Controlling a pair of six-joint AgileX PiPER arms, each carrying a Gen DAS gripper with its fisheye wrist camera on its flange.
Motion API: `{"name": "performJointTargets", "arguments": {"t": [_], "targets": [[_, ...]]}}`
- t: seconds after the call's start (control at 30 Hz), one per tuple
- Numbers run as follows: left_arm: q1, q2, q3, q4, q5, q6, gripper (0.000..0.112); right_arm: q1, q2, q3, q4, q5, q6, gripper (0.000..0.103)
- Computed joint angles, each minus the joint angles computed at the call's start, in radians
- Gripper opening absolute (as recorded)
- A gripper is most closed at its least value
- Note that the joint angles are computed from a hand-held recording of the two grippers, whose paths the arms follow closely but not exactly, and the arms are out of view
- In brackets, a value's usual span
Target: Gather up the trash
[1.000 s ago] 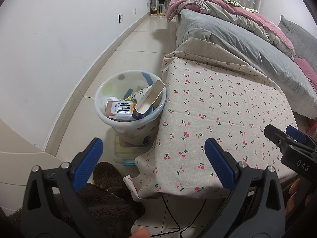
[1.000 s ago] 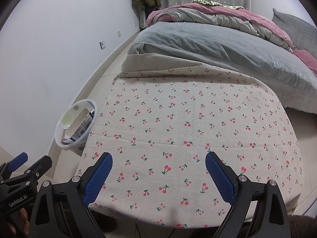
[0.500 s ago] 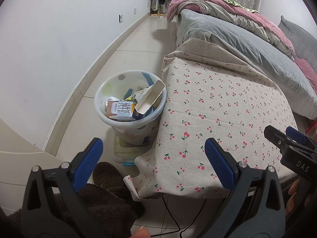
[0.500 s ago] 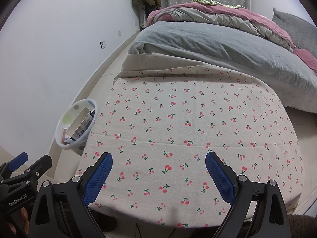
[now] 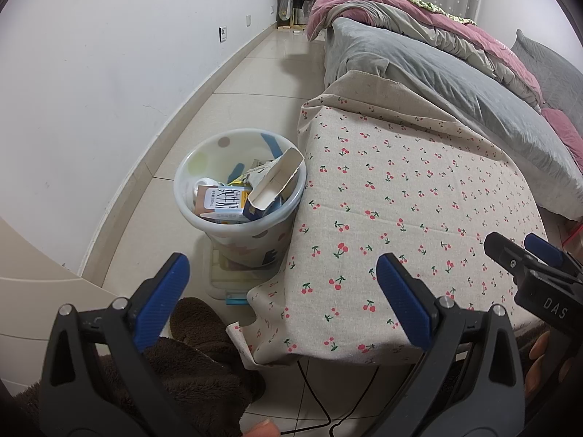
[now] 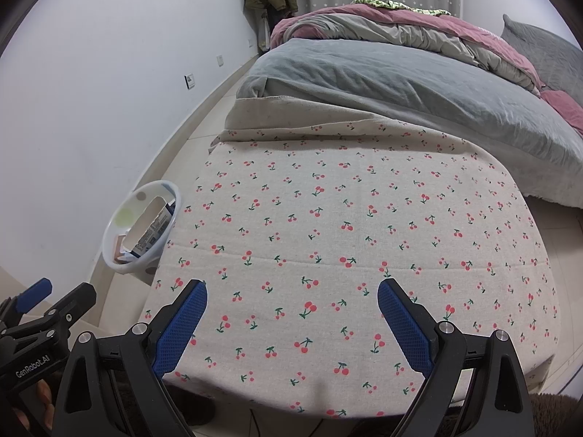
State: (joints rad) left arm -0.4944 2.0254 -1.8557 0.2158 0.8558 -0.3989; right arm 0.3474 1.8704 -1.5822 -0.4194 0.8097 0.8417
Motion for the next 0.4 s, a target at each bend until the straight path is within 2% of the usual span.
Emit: {"name": "performJointTargets", "arguments": {"t": [0.3,0.4], "targets": [[-0.008,0.013,-0.023,-0.002,0.013,-0.009,0.102,-0.001,-0.002,0.005,0.014,-0.012,-0.021,0.096],[-0.021,0.053,-0.079,0.014,0.037,-0.036,0.102,-0.012,0.005,0.003,0.021,-0.013,-0.035,0.096]]}}
